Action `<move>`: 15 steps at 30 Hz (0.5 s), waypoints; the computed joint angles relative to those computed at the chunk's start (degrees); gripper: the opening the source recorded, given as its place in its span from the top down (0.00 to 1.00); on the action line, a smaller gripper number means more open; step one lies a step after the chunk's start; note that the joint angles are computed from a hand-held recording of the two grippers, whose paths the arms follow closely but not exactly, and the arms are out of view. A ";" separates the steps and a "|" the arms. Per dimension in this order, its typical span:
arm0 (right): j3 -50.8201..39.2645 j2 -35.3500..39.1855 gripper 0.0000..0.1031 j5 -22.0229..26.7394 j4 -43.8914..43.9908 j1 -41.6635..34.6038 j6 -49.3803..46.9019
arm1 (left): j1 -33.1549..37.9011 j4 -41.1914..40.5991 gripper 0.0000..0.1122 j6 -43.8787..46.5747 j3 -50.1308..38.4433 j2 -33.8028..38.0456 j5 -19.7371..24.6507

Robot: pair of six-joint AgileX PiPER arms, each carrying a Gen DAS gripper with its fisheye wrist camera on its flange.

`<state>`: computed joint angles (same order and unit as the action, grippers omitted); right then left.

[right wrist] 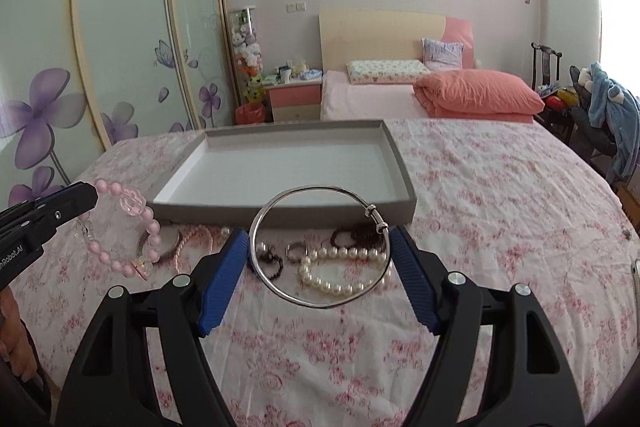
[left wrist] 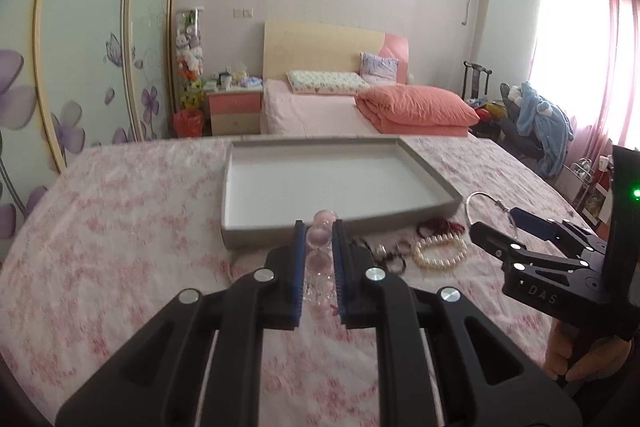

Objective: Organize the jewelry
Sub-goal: 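Carry the pink bracelet with the left gripper into the tray while the right gripper drops the silver bangle there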

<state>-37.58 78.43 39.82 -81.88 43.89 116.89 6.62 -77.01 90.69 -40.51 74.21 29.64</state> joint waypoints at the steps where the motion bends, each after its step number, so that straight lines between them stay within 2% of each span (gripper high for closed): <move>1: -0.73 0.03 0.29 0.22 -0.97 -0.63 -0.16 | -0.81 -0.20 0.88 -0.36 -0.95 0.23 -1.10; 7: -5.75 1.92 0.29 1.55 -7.41 -3.92 -0.74 | -5.03 -2.54 0.88 -0.55 -8.42 3.75 -6.25; 11: -9.45 4.77 0.29 -0.68 -11.54 -7.98 0.00 | -8.13 -2.45 0.88 -2.05 -14.70 8.63 -9.57; 15: -13.60 8.97 0.29 -4.60 -15.97 -13.10 2.12 | -10.55 5.80 0.88 -12.73 -22.85 15.50 -11.79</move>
